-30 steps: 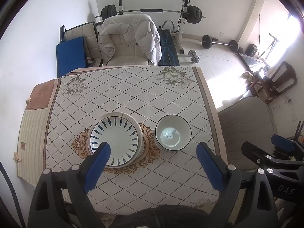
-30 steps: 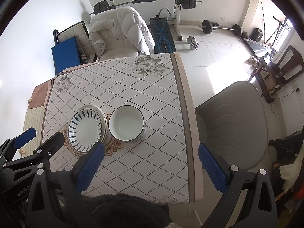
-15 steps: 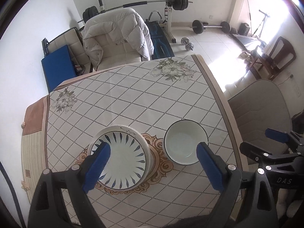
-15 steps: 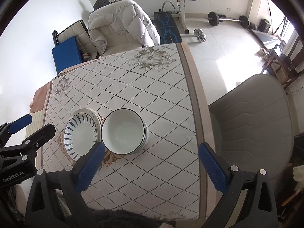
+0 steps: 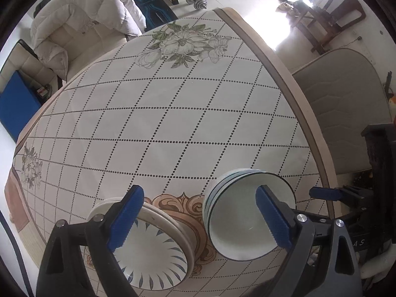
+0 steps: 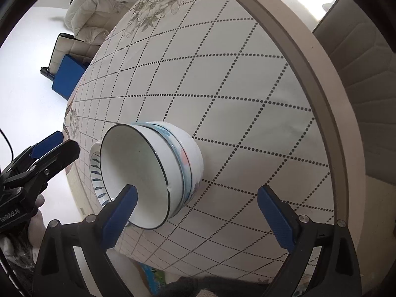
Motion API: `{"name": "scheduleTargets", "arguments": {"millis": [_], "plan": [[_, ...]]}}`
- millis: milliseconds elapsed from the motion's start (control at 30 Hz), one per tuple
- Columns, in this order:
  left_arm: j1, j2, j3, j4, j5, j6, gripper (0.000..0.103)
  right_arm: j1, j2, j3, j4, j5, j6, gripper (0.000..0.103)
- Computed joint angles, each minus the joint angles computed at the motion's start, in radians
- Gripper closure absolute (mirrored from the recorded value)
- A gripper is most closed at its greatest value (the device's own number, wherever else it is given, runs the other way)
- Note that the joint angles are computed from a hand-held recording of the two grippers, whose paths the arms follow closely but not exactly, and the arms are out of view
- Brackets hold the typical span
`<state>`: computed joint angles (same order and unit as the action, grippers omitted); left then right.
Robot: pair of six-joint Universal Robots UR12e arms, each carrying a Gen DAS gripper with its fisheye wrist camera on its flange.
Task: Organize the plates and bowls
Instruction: 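Lower both tools to the nested bowl stack and clamp its rim between them, then lift the nested bowl stack with both tools and carry it toward the plate stack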
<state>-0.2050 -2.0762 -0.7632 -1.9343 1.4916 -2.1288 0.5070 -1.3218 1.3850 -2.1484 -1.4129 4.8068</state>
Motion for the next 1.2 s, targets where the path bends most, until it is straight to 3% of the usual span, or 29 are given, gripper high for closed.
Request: {"name": "scheduleTargets", "arguments": {"millis": [233,300,533,700,767,967,1200], "plan": [[-0.028,-0.122,0.151,-0.247,0.049,0.033,0.011,-0.013,0.014,0.079,-0.216,0.042,0.060,0.004],[-0.029,-0.148,0.188,-0.319,0.051,0.036,0.011,-0.011,0.024,0.084,-0.245,0.035,0.066,0.010],[-0.022,-0.191,0.220,-0.438,0.066,0.000,0.022,0.001,0.061,0.088,-0.348,0.025,0.074,0.012],[-0.009,-0.214,0.238,-0.487,0.067,-0.050,0.046,0.002,0.066,0.117,-0.439,0.020,0.100,0.013],[-0.004,-0.231,0.264,-0.530,0.051,-0.064,0.050,0.003,0.071,0.131,-0.485,0.021,0.115,0.022],[-0.009,-0.226,0.246,-0.553,0.045,-0.058,0.049,-0.003,0.082,0.161,-0.565,0.047,0.147,0.033],[-0.009,-0.177,0.154,-0.485,0.027,-0.070,0.048,0.004,0.075,0.169,-0.564,0.030,0.147,0.039]]}}
